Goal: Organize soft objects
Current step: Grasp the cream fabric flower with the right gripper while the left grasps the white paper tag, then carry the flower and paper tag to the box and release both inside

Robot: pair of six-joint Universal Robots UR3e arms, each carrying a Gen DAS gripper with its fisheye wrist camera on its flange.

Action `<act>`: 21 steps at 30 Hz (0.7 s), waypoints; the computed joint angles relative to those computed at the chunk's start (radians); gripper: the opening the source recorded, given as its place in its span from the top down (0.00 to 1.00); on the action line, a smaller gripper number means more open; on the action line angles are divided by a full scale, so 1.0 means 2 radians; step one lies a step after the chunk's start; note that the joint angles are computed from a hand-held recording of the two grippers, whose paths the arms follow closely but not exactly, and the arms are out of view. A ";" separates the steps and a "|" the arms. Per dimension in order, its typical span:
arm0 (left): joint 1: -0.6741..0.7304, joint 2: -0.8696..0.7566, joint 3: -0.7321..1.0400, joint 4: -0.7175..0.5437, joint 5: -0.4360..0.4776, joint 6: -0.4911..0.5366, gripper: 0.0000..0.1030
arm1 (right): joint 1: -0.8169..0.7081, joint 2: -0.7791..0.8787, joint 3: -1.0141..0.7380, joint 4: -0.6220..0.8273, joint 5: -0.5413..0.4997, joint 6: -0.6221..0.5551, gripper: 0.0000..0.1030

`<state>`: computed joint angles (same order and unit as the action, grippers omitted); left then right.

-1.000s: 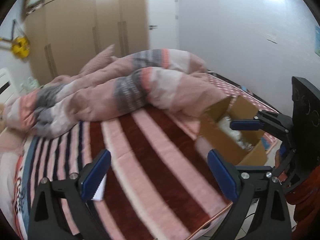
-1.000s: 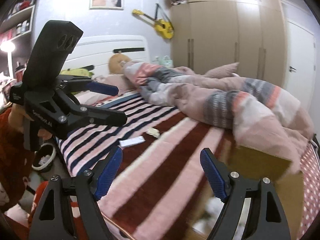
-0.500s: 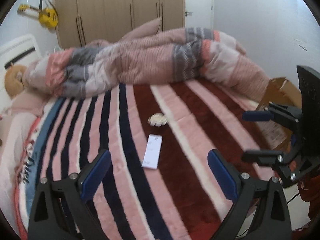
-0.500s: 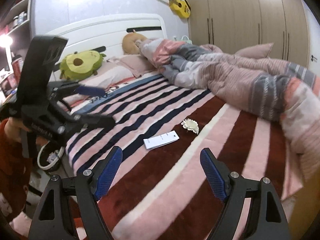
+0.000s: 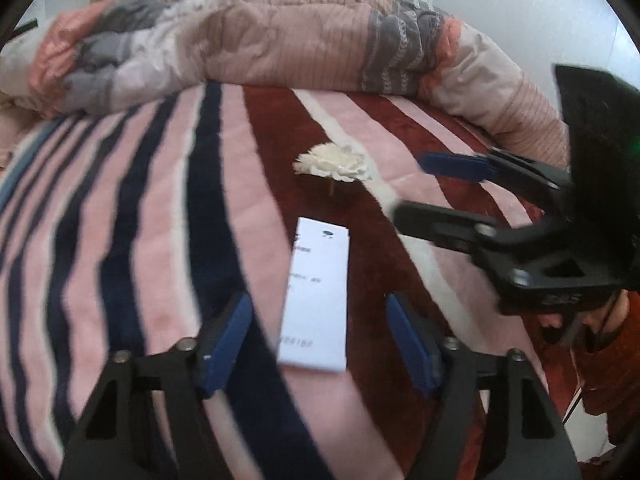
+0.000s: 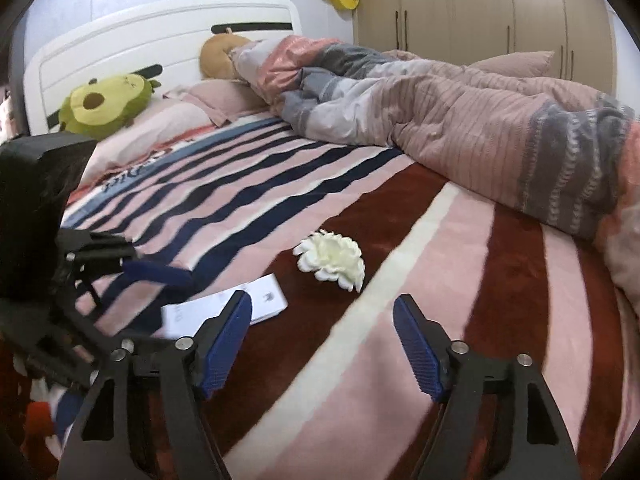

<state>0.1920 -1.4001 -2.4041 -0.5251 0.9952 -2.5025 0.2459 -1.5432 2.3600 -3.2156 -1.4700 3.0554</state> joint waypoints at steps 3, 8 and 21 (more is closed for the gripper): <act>-0.034 -0.064 0.008 0.078 0.027 -0.031 0.60 | -0.016 0.052 -0.031 -0.014 0.025 -0.011 0.41; -0.030 -0.077 0.002 0.114 0.031 -0.034 0.71 | -0.013 0.100 -0.083 0.001 0.028 -0.026 0.51; 0.013 -0.001 -0.013 0.043 0.013 -0.005 0.71 | 0.022 0.068 -0.076 0.025 -0.011 -0.018 0.87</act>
